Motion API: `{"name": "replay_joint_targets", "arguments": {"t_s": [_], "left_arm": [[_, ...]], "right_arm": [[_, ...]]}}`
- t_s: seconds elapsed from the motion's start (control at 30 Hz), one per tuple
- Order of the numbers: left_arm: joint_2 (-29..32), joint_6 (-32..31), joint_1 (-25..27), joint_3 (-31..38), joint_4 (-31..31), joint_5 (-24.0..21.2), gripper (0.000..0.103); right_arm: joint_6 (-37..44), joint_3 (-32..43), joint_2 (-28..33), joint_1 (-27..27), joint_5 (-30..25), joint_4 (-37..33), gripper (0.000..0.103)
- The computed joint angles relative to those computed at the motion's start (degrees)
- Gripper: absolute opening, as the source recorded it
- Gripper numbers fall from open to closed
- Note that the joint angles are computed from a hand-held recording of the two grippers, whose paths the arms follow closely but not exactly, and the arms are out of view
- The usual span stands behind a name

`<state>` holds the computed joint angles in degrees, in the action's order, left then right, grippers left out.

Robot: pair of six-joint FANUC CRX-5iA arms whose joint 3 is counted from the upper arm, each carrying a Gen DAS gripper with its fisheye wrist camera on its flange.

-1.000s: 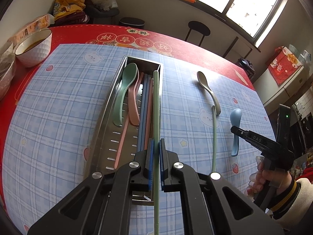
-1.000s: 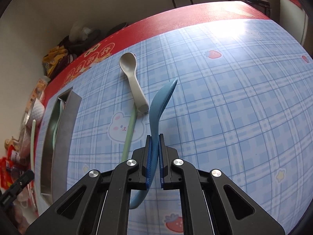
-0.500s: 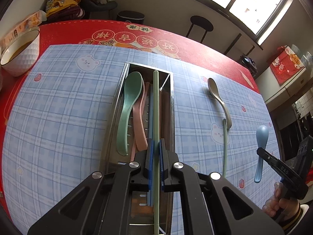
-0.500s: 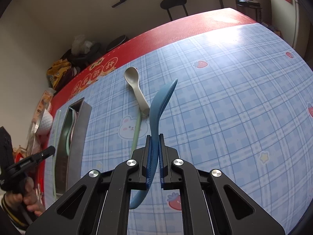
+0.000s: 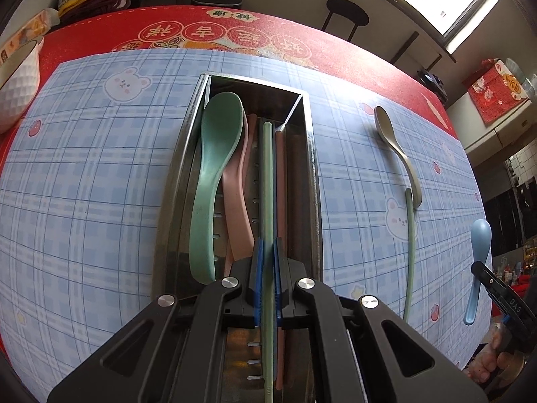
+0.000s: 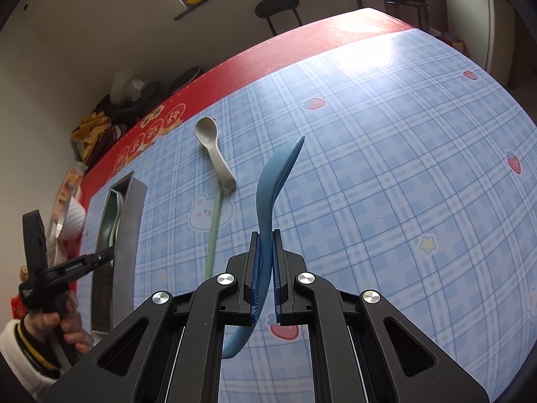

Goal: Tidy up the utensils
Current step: 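Lower the green chopstick into the caddy and open the left tool, then lower the light blue spoon into the caddy and open the right tool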

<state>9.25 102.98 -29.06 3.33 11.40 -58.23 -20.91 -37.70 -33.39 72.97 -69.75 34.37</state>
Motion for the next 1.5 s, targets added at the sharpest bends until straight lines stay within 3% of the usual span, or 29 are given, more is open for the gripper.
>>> {"name": "replay_joint_targets", "arguments": {"t_s": [0.33,0.4,0.47,0.7,0.87,0.97,1.23,1.5], "left_arm": [[-4.8,-0.4,-0.5,-1.0,-3.5,1.5,0.007],[-6.3,0.7,-0.9,-1.3,-5.1,1.5,0.012],[-8.0,1.6,-1.2,-2.0,-6.5,1.6,0.024],[-13.2,4.9,-3.3,-3.6,-13.6,0.4,0.049],[-16.9,8.0,-3.2,-5.6,-16.1,0.1,0.080],[-18.9,8.1,-2.4,-7.4,-15.9,0.6,0.093],[-22.2,9.8,-0.9,-10.5,-17.7,0.6,0.097],[-25.3,10.1,1.8,-14.2,-16.4,2.3,0.097]], "right_arm": [[3.5,2.3,2.4,-0.6,2.6,0.1,0.006],[4.7,2.9,3.2,-1.0,3.6,-0.1,0.006],[5.9,3.6,4.1,-1.5,4.6,-0.4,0.006],[11.3,7.0,8.6,-3.5,8.8,-1.7,0.006],[15.6,9.9,12.2,-4.8,11.6,-3.2,0.006],[18.9,12.1,14.9,-5.7,13.0,-4.7,0.006],[31.8,22.4,24.9,-9.2,16.6,-11.4,0.006],[44.3,35.0,36.6,-12.2,15.6,-15.7,0.006]]}}
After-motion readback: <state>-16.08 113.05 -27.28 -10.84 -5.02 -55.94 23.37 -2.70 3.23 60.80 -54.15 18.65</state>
